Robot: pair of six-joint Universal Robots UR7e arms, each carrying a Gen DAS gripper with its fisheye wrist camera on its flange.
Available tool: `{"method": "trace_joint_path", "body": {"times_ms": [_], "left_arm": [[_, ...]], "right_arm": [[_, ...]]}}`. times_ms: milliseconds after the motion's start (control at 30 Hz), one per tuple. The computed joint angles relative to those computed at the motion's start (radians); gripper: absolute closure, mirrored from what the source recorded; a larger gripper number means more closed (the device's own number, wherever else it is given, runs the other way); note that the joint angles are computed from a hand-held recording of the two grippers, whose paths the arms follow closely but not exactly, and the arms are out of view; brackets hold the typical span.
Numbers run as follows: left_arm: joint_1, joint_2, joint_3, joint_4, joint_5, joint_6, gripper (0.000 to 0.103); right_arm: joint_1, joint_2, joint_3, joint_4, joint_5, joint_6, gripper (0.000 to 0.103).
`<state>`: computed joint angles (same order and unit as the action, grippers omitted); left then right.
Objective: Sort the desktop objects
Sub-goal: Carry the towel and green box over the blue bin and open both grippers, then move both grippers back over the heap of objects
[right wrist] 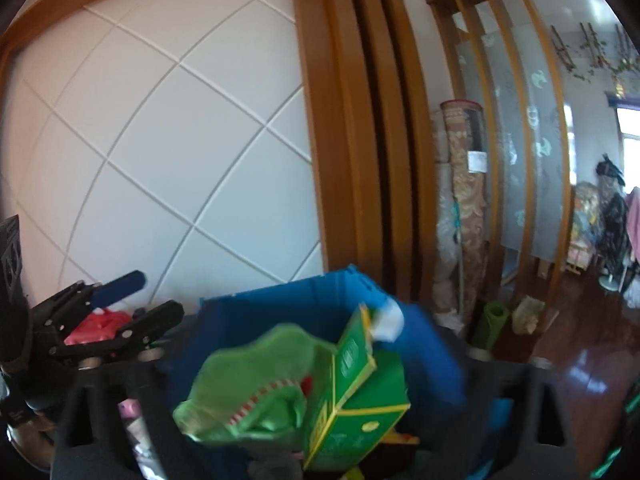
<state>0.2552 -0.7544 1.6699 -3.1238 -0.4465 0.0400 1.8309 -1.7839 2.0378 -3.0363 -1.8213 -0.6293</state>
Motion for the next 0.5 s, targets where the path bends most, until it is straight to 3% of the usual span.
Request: {"method": "trace_joint_path", "body": {"times_ms": [67, 167, 367, 500], "left_arm": [[0.000, 0.006, 0.003, -0.030, 0.018, -0.012, 0.014], [0.007, 0.008, -0.002, 0.035, 0.017, -0.099, 0.014], [-0.015, -0.001, 0.058, 0.110, 0.098, -0.174, 0.014], [-0.028, -0.037, 0.115, 0.223, 0.167, -0.322, 0.014]], "right_arm": [[-0.004, -0.021, 0.019, -0.029, -0.003, -0.051, 0.004], [0.017, -0.034, 0.042, -0.048, -0.015, -0.101, 0.002], [-0.014, -0.074, 0.069, 0.010, 0.064, -0.051, 0.000], [-0.044, -0.102, 0.124, -0.017, 0.084, -0.026, 0.000]]}}
